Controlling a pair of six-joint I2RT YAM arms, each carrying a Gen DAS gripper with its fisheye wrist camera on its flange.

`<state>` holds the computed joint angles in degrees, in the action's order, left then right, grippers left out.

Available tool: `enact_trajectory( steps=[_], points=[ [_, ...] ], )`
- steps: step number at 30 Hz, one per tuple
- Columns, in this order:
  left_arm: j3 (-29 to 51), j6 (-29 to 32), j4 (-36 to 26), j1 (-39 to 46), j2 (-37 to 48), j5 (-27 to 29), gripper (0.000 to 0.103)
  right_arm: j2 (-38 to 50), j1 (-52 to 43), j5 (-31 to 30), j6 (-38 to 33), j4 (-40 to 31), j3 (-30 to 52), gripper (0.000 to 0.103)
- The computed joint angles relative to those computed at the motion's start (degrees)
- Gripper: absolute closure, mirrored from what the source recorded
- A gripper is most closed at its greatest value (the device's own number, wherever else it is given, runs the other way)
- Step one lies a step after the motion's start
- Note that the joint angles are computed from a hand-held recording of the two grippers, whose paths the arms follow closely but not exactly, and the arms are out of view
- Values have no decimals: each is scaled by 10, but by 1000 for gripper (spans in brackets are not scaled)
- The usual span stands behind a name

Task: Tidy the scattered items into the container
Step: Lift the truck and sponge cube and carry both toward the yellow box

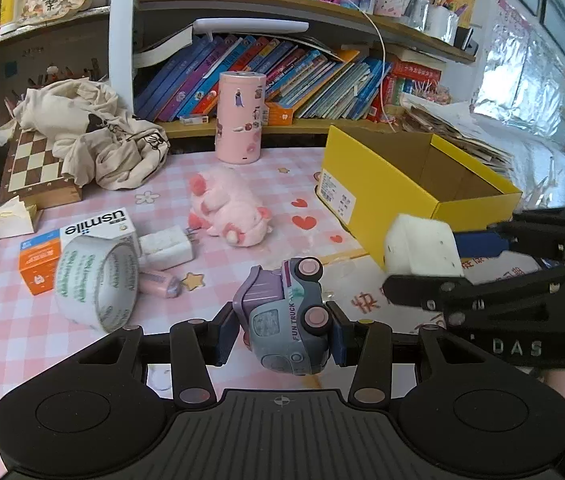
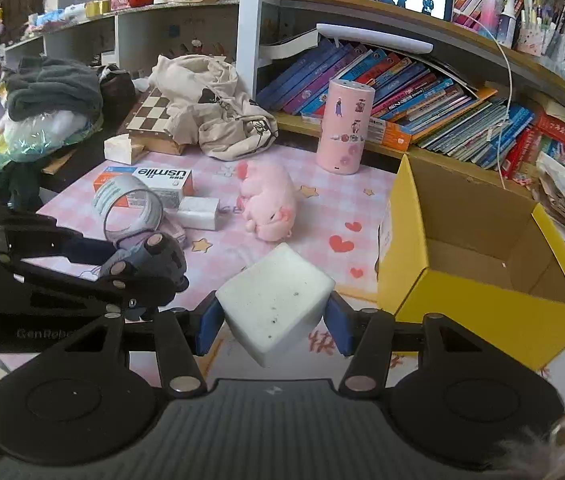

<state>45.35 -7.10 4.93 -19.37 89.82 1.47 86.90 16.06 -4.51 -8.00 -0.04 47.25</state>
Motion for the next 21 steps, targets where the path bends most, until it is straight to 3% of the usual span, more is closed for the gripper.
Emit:
enact_trajectory(
  steps=[8,21],
  points=[
    [54,-67,-49,-79,29,-75,59,-13,-119,-124,-91,-67,13,51],
    [111,-198,-108,-212,70,-196,59,5,-262,-245,-219,-151,31,50]
  ],
)
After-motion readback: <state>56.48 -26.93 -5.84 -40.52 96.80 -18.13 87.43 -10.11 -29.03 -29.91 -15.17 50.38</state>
